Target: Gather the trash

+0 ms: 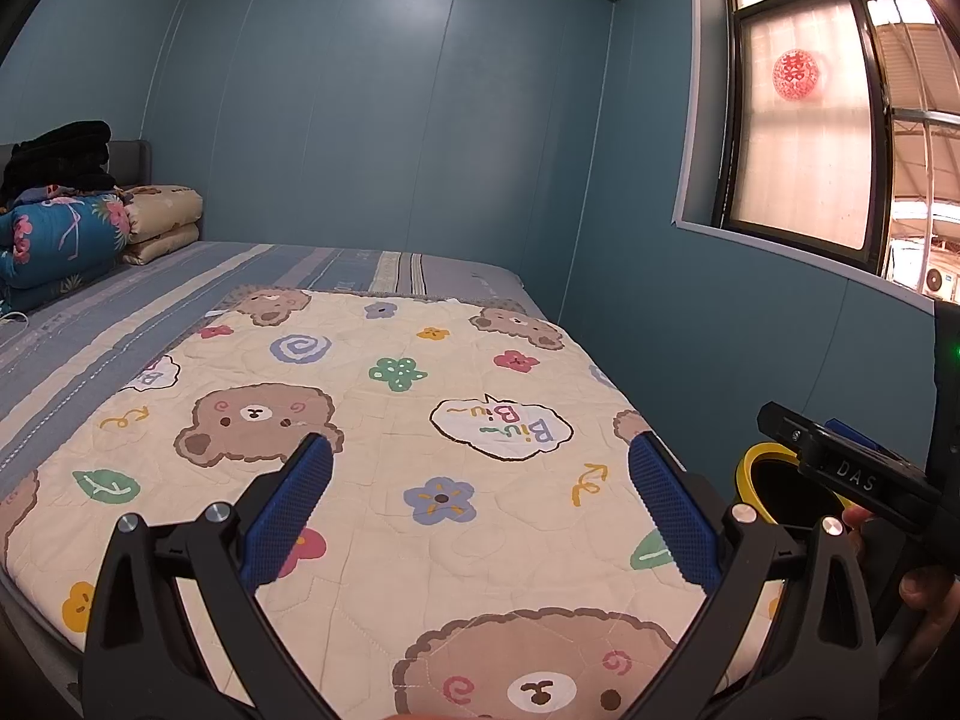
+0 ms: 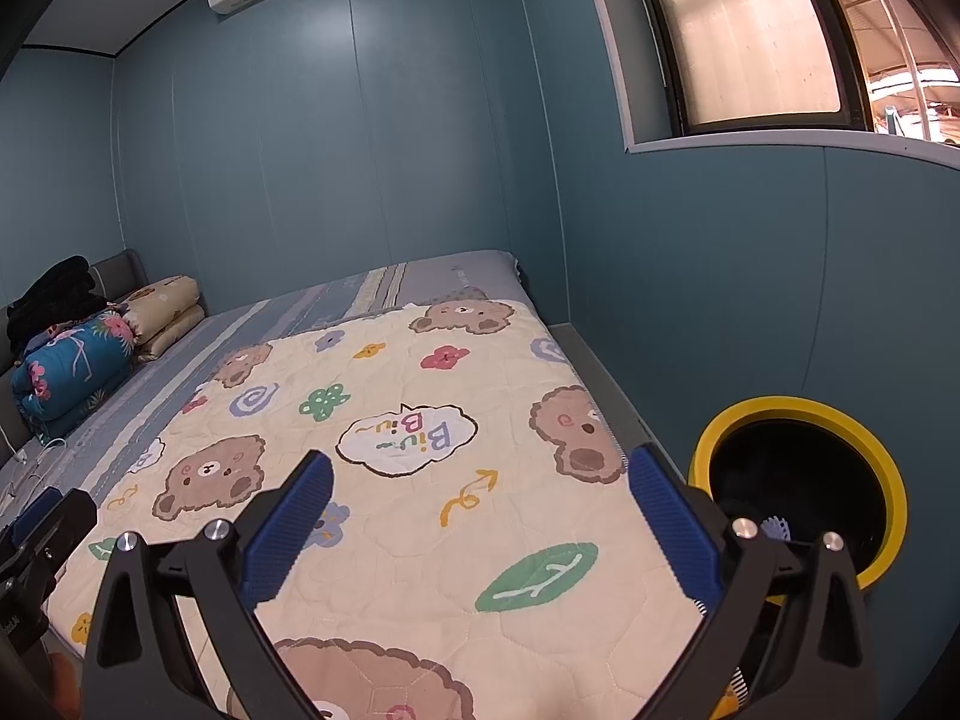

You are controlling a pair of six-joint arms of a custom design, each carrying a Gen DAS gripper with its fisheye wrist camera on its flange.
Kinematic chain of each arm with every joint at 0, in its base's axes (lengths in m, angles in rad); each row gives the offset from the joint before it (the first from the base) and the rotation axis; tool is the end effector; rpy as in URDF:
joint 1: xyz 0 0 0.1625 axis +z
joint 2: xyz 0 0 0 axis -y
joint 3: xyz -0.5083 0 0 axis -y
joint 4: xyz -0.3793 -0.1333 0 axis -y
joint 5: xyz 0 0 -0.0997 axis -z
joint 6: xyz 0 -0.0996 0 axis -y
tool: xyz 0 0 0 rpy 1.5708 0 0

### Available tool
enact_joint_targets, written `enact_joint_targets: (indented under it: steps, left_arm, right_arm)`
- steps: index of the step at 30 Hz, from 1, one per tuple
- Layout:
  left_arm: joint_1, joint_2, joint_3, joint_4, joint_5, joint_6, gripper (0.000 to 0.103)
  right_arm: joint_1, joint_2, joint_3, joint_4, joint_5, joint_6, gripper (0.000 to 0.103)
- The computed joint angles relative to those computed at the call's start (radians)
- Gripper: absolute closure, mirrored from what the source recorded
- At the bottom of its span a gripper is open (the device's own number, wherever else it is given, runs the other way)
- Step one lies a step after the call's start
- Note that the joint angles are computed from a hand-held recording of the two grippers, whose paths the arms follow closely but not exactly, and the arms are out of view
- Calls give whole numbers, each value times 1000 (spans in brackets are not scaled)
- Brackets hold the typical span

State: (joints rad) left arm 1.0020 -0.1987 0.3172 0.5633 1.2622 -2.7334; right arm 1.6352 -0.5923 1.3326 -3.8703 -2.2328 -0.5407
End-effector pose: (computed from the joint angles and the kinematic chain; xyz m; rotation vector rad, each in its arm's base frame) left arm -0.3393 -0.8344 0.0808 1.0625 2.4144 -1.2817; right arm 0.1222 -0.7752 0.2892 -0.0451 -1.8121 1.5095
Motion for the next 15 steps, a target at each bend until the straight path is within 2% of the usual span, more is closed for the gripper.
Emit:
enact_joint_targets:
  steps: [13,15]
  left_arm:
    - [2,18,-42,24,0,5,8]
    - [6,32,-77,49,11,5,8]
  right_arm:
    - [-1,2,7,-6,-9,10,8]
    - [0,3,8,-8,-10,10,8]
